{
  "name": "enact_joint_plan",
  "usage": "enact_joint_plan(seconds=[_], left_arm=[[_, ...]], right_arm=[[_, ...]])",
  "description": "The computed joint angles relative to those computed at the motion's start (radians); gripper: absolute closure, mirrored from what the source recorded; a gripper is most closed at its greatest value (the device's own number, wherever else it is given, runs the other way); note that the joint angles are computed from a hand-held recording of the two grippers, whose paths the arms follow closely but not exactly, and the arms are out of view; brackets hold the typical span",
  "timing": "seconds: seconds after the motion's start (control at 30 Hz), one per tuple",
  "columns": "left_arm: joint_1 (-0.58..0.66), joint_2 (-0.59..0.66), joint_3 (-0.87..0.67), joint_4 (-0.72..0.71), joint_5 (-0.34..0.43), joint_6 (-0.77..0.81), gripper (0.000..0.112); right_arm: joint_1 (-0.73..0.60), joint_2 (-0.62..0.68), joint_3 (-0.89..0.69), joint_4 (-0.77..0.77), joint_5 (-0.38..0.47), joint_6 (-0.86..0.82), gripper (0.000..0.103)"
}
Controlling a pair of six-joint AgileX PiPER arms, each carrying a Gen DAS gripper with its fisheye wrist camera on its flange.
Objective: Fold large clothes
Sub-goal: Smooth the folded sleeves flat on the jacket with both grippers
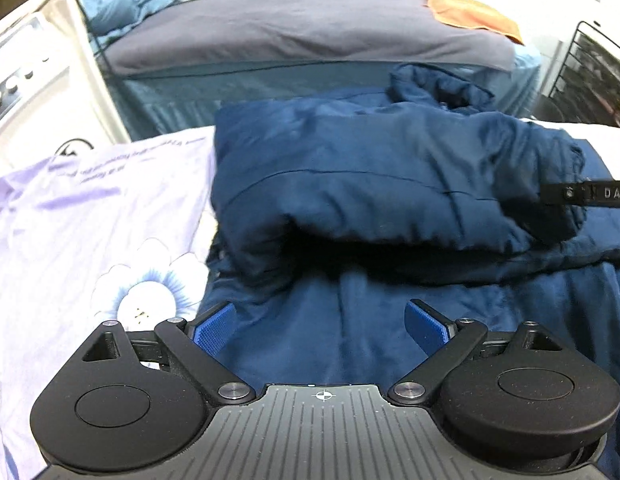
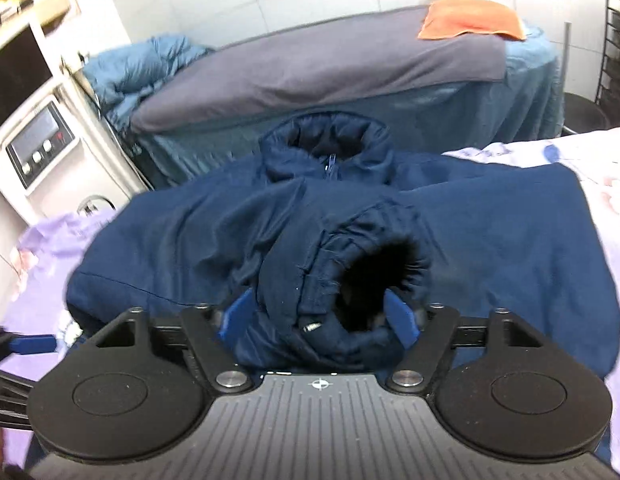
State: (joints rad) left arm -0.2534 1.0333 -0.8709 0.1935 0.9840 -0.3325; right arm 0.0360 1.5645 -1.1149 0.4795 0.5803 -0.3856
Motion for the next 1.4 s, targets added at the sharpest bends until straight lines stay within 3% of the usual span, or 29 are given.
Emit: enact_joint_plan(seconds=[0.03, 0.07, 0.1, 0.13, 0.27, 0.33, 0.4, 0.47, 0.53, 0.6, 0.67, 0.77, 0.9, 1.0, 1.07, 1.17, 1.4], left_arm=[[0.007, -0.001, -0.001, -0.003, 0.001, 0.007, 0.009], [0.015, 0.004, -0.003, -0.005, -0.006, 0.013, 0.009], [0.02, 0.012, -0.009, -0.004, -0.018, 0.012, 0.009], [0.028, 0.014, -0.01, -0.008, -0.036, 0.014, 0.009], [0.082, 0.059, -0.071, -0.058, -0.101, 0.069, 0.009], [0.094, 0.115, -0.113, -0.079, -0.121, 0.097, 0.009], [0.093, 0.177, -0.153, -0.093, -0.132, 0.125, 0.009], [0.073, 0.232, -0.184, -0.07, -0.133, 0.12, 0.009], [0.048, 0.268, -0.219, -0.041, -0.127, 0.083, 0.009], [0.057, 0.276, -0.233, -0.089, -0.157, 0.102, 0.009], [0.049, 0.313, -0.256, -0.109, -0.17, 0.107, 0.009], [0.019, 0.438, -0.333, -0.073, -0.079, 0.081, 0.009], [0.021, 0.583, -0.361, -0.047, -0.016, 0.081, 0.009], [0.046, 0.592, -0.323, -0.068, -0.072, 0.12, 0.009], [0.064, 0.595, -0.321, -0.093, -0.079, 0.146, 0.009], [0.084, 0.6, -0.317, -0.123, -0.086, 0.185, 0.009], [0.083, 0.634, -0.355, -0.124, -0.042, 0.181, 0.009]], right_arm=[[0.011, 0.021, -0.011, -0.017, -0.001, 0.007, 0.041], [0.019, 0.03, -0.018, -0.037, 0.003, 0.014, 0.063], [0.021, 0.038, -0.023, -0.042, 0.009, 0.003, 0.077], [0.022, 0.041, -0.025, -0.053, 0.011, -0.004, 0.087], [0.047, -0.012, 0.006, -0.284, -0.029, 0.146, 0.087], [0.001, -0.022, 0.012, -0.247, 0.001, 0.105, 0.087], [-0.037, -0.025, 0.037, -0.239, 0.007, 0.082, 0.081], [-0.063, -0.015, 0.058, -0.258, 0.02, 0.107, 0.057], [-0.091, -0.022, 0.073, -0.199, 0.032, 0.113, 0.055], [-0.101, -0.058, 0.077, -0.192, 0.046, 0.158, 0.044], [-0.074, -0.105, 0.072, -0.29, 0.043, 0.295, 0.023], [-0.056, -0.169, 0.086, -0.216, -0.021, 0.232, 0.0], [0.031, -0.056, -0.017, -0.332, 0.028, 0.285, 0.001], [0.065, 0.111, -0.153, -0.445, 0.191, 0.422, 0.001], [0.05, 0.203, -0.212, -0.437, 0.28, 0.465, 0.001], [0.03, 0.215, -0.177, -0.391, 0.232, 0.453, 0.0], [0.054, 0.269, -0.207, -0.448, 0.242, 0.476, 0.0]])
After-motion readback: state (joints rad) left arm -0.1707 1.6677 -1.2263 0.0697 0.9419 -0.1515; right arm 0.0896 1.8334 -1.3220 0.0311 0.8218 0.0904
